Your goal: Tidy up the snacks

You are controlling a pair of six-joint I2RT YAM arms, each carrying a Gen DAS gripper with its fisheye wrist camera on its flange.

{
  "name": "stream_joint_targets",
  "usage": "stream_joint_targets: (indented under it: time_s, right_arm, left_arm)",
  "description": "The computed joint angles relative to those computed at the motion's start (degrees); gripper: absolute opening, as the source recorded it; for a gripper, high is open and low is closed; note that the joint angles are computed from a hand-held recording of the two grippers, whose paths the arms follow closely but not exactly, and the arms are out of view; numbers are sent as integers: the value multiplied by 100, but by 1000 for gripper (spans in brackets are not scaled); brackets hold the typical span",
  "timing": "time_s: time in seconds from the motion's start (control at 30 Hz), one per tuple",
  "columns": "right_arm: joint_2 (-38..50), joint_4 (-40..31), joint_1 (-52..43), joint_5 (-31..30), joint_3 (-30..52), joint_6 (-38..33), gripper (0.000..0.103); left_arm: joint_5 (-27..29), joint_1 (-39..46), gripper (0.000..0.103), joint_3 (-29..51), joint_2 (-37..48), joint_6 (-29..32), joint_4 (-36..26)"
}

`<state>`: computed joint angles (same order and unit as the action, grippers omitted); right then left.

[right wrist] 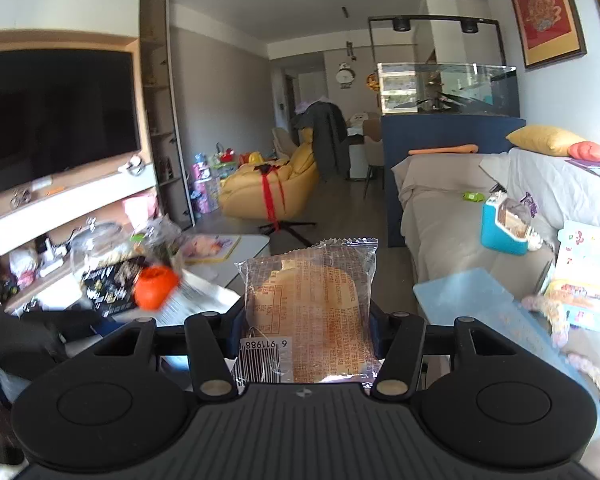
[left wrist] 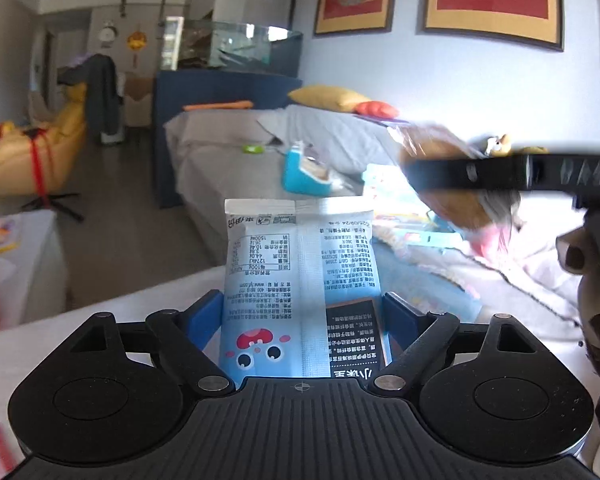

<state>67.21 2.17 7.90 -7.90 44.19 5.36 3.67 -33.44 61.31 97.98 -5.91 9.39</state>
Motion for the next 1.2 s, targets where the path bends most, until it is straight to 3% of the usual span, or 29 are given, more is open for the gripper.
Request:
stream_joint_targets:
  time_s: [0.13,0.23,0.4,0.6,0.87,1.0,1.2]
  right_arm:
    - [1112,-123,-58,-284,950,47,55]
    - [2229,-564,32,-166,1777,-25,65]
    - [3094,-634,-29,-155,2041,81,65]
    - [3104,-527,68,-120,1933,238,66]
    - [3270,-723,977,117,2145,213,76]
    - [3894,-1018,1589,59,2784,410,78]
    - [5425,-1689,2410,-18,4419,1110,80]
  left_arm:
    - [92,54,90,1209,1704,-34,58]
    - [-108,2,89,1488,2297,136,16]
    - [128,85,86,725,1982,515,761]
    - [767,689,86,-534,854,-40,1182]
    - [-636,2386,85,-2431,-458,-958,1609]
    - [-553,3382,85,-2644,-396,-1409,1423]
    - [-7,3696,81,-2894,317,-1508,2388]
